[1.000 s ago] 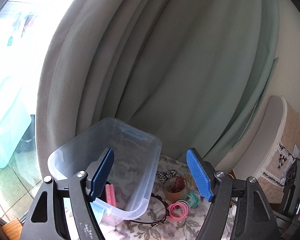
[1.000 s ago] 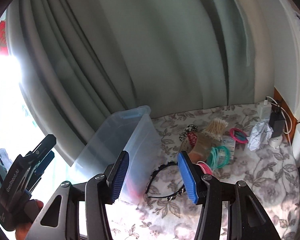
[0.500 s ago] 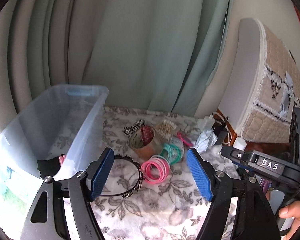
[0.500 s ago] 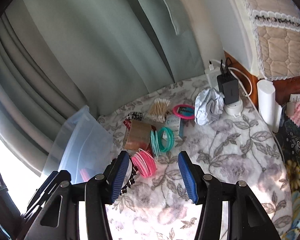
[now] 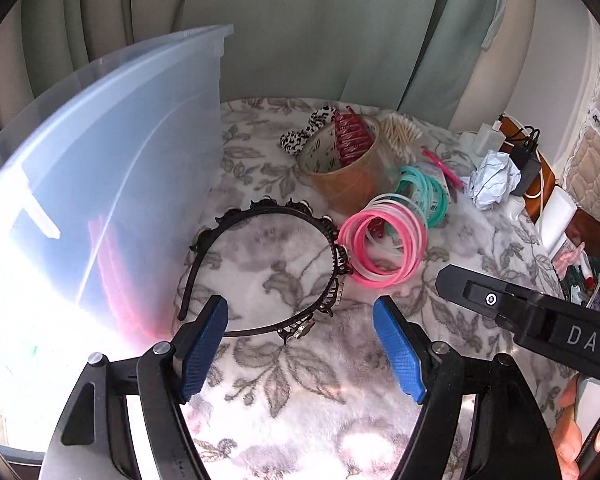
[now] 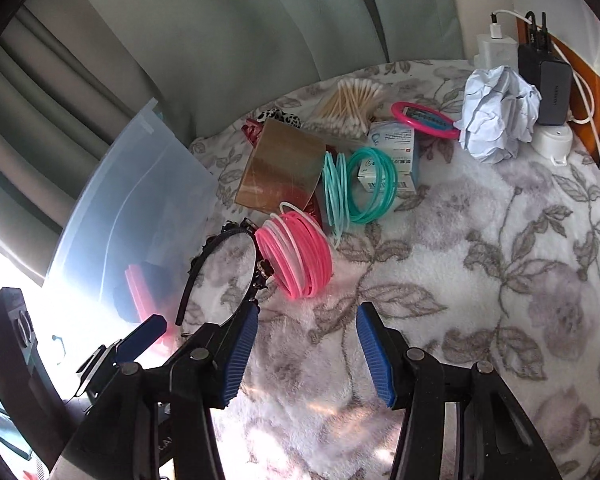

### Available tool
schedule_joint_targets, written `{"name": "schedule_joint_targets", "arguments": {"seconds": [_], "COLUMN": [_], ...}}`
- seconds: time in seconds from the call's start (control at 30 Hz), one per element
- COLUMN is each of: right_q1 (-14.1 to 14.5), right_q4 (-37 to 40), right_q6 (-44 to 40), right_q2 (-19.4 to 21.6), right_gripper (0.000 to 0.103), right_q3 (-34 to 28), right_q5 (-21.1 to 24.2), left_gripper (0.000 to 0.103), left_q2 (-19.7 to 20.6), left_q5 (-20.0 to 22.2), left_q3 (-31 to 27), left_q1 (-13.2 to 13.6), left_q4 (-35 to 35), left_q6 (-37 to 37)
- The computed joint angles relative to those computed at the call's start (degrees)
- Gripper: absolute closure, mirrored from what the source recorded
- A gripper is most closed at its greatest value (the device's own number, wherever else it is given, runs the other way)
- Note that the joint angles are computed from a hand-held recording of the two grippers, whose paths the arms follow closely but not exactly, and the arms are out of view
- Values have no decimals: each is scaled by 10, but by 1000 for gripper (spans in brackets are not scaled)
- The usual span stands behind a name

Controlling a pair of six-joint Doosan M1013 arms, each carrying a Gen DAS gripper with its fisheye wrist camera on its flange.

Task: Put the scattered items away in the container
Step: 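Move the left gripper to the black headband while the right gripper approaches the pink bangles, then close the left gripper on the black beaded headband while the right gripper grasps pink and teal bangles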

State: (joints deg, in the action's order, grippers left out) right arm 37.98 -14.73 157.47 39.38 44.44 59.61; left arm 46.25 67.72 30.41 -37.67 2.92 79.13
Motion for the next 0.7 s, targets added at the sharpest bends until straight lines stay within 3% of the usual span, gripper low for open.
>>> {"name": "schedule_joint_targets", "arguments": {"seconds": [0.37,0.7], "right_q1": [-7,-9], "right_q4": [0,-40], "right_q6": [-25,0], "right_q2": [44,60], "right_gripper": [47,47], "right_q3": [-55,-75], "right_q5": [47,66], "left_gripper": [27,27], "left_q2": [31,54], "left_q5": [25,45], "left_q3": [-32,-67], "left_q1": [3,9], "left_q4": [-2,-28], "left_q6": [15,7]}}
